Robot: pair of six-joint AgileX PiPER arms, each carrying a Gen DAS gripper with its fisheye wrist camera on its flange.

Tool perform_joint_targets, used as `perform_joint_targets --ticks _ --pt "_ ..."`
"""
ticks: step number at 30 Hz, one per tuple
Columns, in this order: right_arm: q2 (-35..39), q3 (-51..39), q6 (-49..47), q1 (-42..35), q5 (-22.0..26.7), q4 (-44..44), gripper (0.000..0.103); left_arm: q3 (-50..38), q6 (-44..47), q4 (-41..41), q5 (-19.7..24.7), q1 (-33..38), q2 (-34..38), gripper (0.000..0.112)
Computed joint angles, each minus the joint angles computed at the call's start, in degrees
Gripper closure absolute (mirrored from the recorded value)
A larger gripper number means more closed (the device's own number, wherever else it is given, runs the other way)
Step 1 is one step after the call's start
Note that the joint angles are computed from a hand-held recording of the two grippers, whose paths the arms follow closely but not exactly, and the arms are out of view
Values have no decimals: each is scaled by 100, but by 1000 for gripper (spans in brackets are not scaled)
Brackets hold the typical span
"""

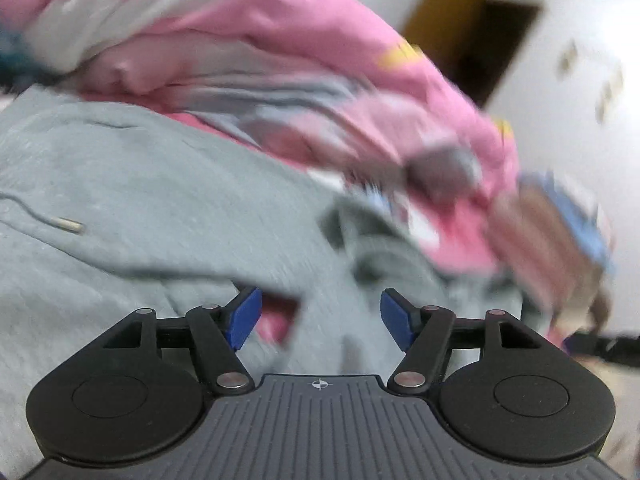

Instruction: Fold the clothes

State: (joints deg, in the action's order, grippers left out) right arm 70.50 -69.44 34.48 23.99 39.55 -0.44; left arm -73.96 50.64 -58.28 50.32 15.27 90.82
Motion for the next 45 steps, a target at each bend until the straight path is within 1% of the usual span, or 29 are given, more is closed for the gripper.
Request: perform_joint_targets --ticks 1,3,5,8,9,11,12,13,15,17,19,21,22,24,25,26,27,30,34,35,36,37,39,42,45 --pt "-188 232 137 42 -18 -157 73 253 100 180 -335 -204 -180 46" --pt "-350 422 445 169 76 -570 67 803 142 496 -1183 -634 -558 46" --pt "-356 464 597 242 99 -840 66 1204 142 559 -1754 -867 -850 46" --pt "-170 214 560 192 192 -1062 66 1464 39 438 -2155 -997 -1050 46" --pt "-52 56 536 145 199 -1118 66 1472 118 311 -2202 -966 -1035 46" --pt "255 -303 382 21 199 -1098 65 1396 -48 289 -2314 -1024 -957 46" --pt "404 -433 411 -14 193 -1195 65 1306 -309 340 -2358 -1070 -857 46" --pt "554 -568 448 -45 192 -1297 65 1186 -538 383 -2310 -1062 -746 46" --pt "832 -777 516 -84 235 -1416 65 1061 -629 301 -2266 -1033 -626 46" --pt "952 -789 407 -161 236 -1226 65 971 -688 334 -2289 -1026 -546 47" --pt "864 -628 202 -191 168 -923 66 848 -787 452 -2267 -1002 -430 47" --pt "572 -354 -209 -114 74 -560 66 786 -894 586 -2216 -1005 -339 47" --pt "413 -220 -608 -79 58 -254 66 756 -954 706 -2214 -1030 -299 47" --pt "167 -47 -1573 -26 184 484 65 705 -1087 935 -2236 -1097 -235 47" --pt "100 -1 -1856 89 272 611 66 682 -1162 1050 -2257 -1136 -208 47" --pt "48 49 -1953 287 318 512 65 659 -1239 1167 -2275 -1175 -180 47" --pt "9 100 -1912 555 324 230 65 635 -1318 1285 -2293 -1214 -153 47" --pt "48 348 -1309 1442 176 -1174 65 569 -1546 1497 -2311 -1280 -87 47" --pt "334 554 -1136 2009 147 -2100 66 483 -1656 1504 -2240 -1260 -9 47" --pt "414 583 -972 2145 253 -2398 67 456 -1658 1502 -2215 -1253 13 47" --pt "461 603 -806 2255 369 -2631 74 429 -1660 1500 -2188 -1245 35 47" --pt "464 618 -682 2314 436 -2763 86 399 -1674 1506 -2151 -1235 57 47" --pt "425 653 -440 2382 530 -2973 103 334 -1730 1540 -2097 -1227 96 47" --pt "132 713 -29 2226 454 -3074 103 298 -1731 1545 -2072 -1222 127 47" --pt "-230 679 179 1715 286 -2915 103 289 -1761 1575 -2093 -1237 138 47"
